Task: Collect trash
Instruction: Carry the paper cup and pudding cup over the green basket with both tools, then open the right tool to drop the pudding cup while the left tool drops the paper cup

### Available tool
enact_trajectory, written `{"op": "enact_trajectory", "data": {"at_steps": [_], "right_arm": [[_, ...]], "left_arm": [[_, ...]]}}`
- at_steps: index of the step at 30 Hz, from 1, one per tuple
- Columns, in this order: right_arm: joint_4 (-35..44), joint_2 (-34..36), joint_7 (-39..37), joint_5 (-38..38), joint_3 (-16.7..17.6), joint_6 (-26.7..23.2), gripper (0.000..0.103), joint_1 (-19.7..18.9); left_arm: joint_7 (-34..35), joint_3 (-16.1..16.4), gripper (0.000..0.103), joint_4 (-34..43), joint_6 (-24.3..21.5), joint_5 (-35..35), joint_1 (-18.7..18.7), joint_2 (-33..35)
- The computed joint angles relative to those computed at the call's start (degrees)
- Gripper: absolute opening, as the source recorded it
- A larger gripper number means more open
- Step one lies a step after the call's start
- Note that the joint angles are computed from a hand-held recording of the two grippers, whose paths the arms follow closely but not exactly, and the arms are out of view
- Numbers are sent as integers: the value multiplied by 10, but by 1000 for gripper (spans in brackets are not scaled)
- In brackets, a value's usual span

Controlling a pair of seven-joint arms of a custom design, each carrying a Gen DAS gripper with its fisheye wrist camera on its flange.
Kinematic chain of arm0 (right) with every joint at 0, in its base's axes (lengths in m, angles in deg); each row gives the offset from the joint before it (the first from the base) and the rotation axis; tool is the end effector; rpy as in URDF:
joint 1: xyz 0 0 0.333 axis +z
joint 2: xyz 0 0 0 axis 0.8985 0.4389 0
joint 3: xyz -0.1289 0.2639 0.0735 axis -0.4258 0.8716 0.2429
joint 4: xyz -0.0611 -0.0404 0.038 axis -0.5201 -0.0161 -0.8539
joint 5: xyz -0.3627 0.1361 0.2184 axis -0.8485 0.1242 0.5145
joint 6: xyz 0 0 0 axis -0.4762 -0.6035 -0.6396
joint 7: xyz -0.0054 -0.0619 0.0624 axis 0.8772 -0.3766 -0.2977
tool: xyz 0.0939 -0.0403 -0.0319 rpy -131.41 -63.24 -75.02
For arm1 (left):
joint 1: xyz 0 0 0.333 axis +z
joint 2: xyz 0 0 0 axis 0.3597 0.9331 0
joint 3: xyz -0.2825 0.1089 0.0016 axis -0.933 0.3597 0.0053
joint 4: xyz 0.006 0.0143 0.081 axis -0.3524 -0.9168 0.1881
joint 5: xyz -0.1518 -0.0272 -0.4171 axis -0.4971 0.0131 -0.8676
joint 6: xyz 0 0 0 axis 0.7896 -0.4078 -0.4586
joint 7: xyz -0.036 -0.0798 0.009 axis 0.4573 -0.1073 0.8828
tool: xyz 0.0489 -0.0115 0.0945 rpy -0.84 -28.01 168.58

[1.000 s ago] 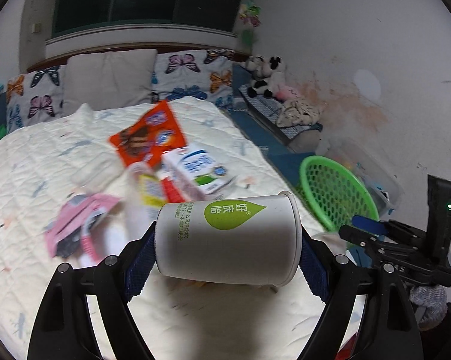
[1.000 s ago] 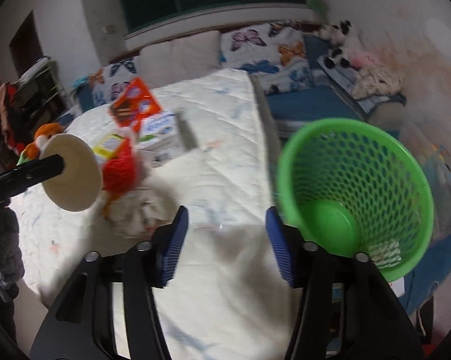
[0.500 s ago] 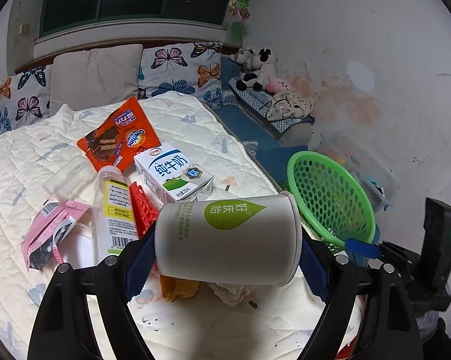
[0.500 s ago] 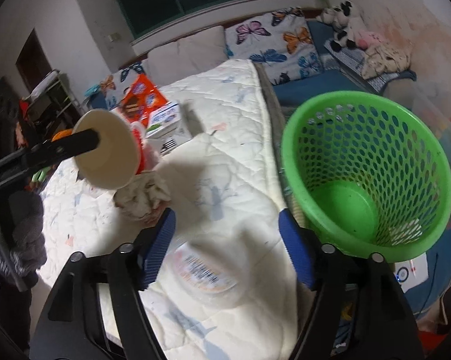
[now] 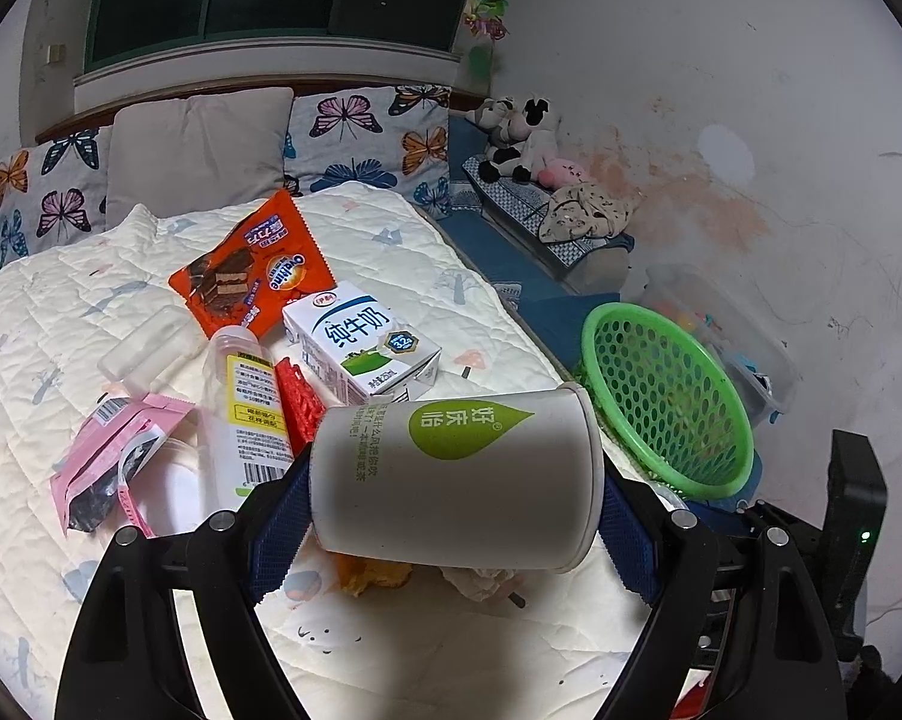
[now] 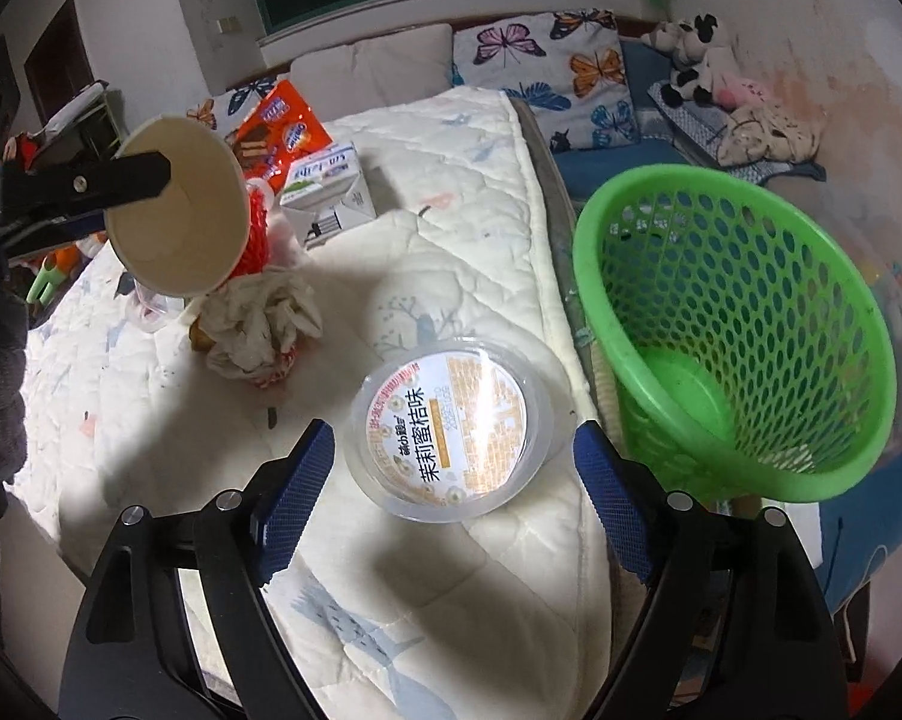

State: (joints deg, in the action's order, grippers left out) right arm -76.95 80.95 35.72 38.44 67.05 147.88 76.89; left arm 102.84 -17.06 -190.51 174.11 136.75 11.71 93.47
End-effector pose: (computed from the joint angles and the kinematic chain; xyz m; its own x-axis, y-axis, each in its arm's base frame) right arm 0.5620 0.1230 0.2962 0.4533 -0.8771 -0.1586 -0.7088 -0.2468 -0.6608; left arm 0.5626 -0.2237 0.3727 -0.0833 -0.9742 0.2097 -0.6933 -0.0945 -0.7144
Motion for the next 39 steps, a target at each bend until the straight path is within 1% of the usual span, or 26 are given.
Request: {"op": "enact_trajectory", "data": {"at_steps": [1,3,4,5,9,12,15,18,21,24,27,30,34,39], "right_arm": [[2,2,0,1,0,1,81,0],[6,6,8,-1,0,-7,73,-1],[7,6,10,2,-1,-16,67,-4],[7,5,10,4,-1,-19,65,-5],[3,-4,-9,26,-2,-23,65,-7],[-2,-17,-17,38,-9,-33,65,-10],[-5,-27,-25,51,-17,-30,65,-12],[0,-28,-31,62,-27,-15,65,-18],[9,-20,-14,55,-33,-1,65,-26],[27,-3,9,45,-40,3,65,-40],[45,15,32,29,-40,5,65,-54],[61,32,51,10,-37,10,65,-66],[76,52,73,-14,-29,13,65,-81],[91,74,99,-39,-20,10,67,-98]], "left_arm": [[3,-1,81,1,0,-2,0,1],[21,-6,81,4,-1,-19,1,4],[27,-7,81,7,-3,-23,0,6],[33,-7,81,10,-5,-28,-2,8],[67,-13,81,23,-11,-59,-6,18],[115,-25,81,41,-19,-105,-7,35],[172,-42,81,68,-27,-156,-7,58],[206,-46,81,103,-39,-185,-20,85],[252,-63,81,142,-52,-226,-21,116],[279,-64,81,185,-66,-242,-36,147],[319,-84,81,233,-85,-279,-33,183],[340,-84,81,271,-101,-296,-44,210],[369,-89,81,333,-133,-317,-55,254],[387,-85,81,397,-166,-333,-72,297]]}}
